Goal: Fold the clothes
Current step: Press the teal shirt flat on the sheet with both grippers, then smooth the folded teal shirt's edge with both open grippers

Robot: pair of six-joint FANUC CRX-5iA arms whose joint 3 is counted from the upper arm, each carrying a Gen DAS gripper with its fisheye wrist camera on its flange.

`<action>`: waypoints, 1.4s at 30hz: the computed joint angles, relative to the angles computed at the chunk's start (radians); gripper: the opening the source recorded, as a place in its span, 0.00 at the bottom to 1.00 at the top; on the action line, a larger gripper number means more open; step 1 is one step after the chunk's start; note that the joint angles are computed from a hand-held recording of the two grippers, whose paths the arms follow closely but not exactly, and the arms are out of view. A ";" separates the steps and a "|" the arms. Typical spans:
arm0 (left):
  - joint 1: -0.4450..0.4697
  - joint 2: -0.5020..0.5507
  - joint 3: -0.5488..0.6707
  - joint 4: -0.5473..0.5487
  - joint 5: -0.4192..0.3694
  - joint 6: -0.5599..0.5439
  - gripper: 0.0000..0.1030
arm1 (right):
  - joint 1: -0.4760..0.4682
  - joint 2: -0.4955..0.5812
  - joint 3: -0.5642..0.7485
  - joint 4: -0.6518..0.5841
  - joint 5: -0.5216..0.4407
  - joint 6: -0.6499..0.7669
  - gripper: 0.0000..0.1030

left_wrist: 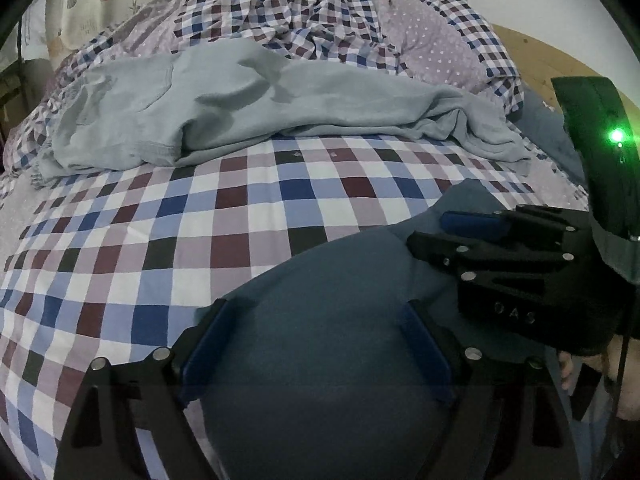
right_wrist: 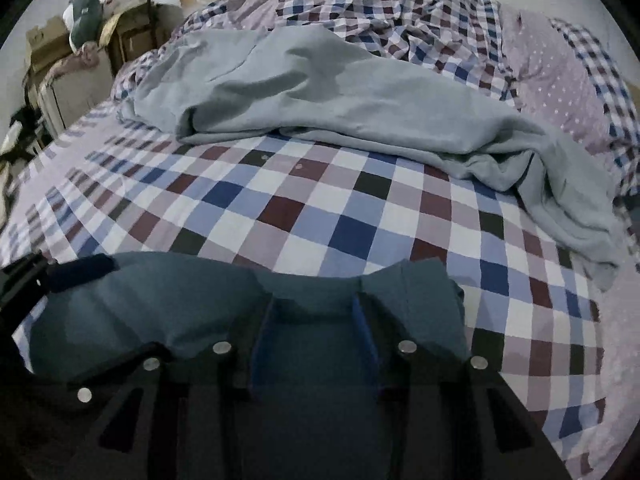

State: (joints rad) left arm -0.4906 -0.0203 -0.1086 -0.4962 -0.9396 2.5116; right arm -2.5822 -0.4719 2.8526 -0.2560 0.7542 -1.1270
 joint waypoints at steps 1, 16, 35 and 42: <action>0.000 -0.001 -0.003 0.000 0.005 0.002 0.87 | 0.001 0.001 0.001 0.003 -0.003 -0.001 0.41; 0.028 -0.009 -0.024 0.046 0.039 -0.030 0.90 | -0.067 0.245 0.334 -0.275 -0.114 0.100 0.56; 0.032 -0.077 -0.067 0.056 0.072 0.009 0.91 | -0.042 0.249 0.387 -0.154 -0.151 0.053 0.66; -0.089 -0.086 -0.033 -0.046 -0.064 0.056 0.91 | -0.037 0.317 0.419 -0.110 -0.154 0.017 0.67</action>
